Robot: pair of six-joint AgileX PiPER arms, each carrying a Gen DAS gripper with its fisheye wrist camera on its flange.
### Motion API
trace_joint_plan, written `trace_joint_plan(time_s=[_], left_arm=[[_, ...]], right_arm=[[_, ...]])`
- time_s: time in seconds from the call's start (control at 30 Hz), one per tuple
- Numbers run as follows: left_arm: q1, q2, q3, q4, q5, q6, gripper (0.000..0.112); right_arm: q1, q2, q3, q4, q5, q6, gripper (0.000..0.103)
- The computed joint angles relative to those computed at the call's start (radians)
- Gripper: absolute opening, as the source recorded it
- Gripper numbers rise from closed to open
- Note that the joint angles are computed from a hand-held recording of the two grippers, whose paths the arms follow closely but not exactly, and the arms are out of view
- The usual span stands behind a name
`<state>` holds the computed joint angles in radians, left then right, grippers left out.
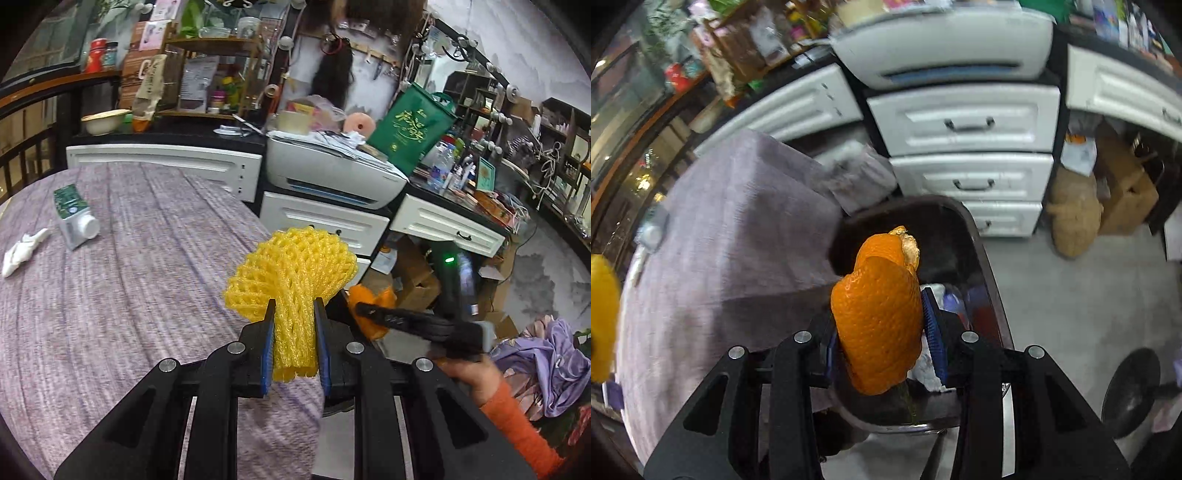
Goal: Collect trash
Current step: 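Carry peel and yellow net over the black bin and open both tools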
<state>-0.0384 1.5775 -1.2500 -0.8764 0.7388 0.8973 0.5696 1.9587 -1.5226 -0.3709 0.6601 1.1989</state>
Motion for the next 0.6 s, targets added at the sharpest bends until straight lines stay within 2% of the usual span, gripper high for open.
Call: trace_joint_plan(time_s=[0.23,0.33,0.43,0.47,0.6], left_arm=[[-0.078,0.015,0.001,0.029,-0.025,-0.035,0.019],[-0.103,0.02,0.006,0.039,-0.03,-0.048,0.019],[-0.126,0.028,0.01,0.048,-0.032,-0.06,0.019],[-0.135,0.032,0.009,0.054,-0.034,-0.066,0.019],[-0.17,0.042,0.011,0.068,-0.04,-0.078,0.019]], right_arm=[[-0.059,0.131,-0.015,0.162,-0.056,-0.103,0.04],[-0.081,0.168,-0.01,0.242,-0.088,-0.15,0.046],[-0.085,0.181,0.009,0.255,-0.119,-0.158,0.054],[-0.086,0.18,0.015,0.257,-0.128,-0.158,0.06],[-0.082,0.139,0.075,0.204,-0.16,-0.09,0.061]])
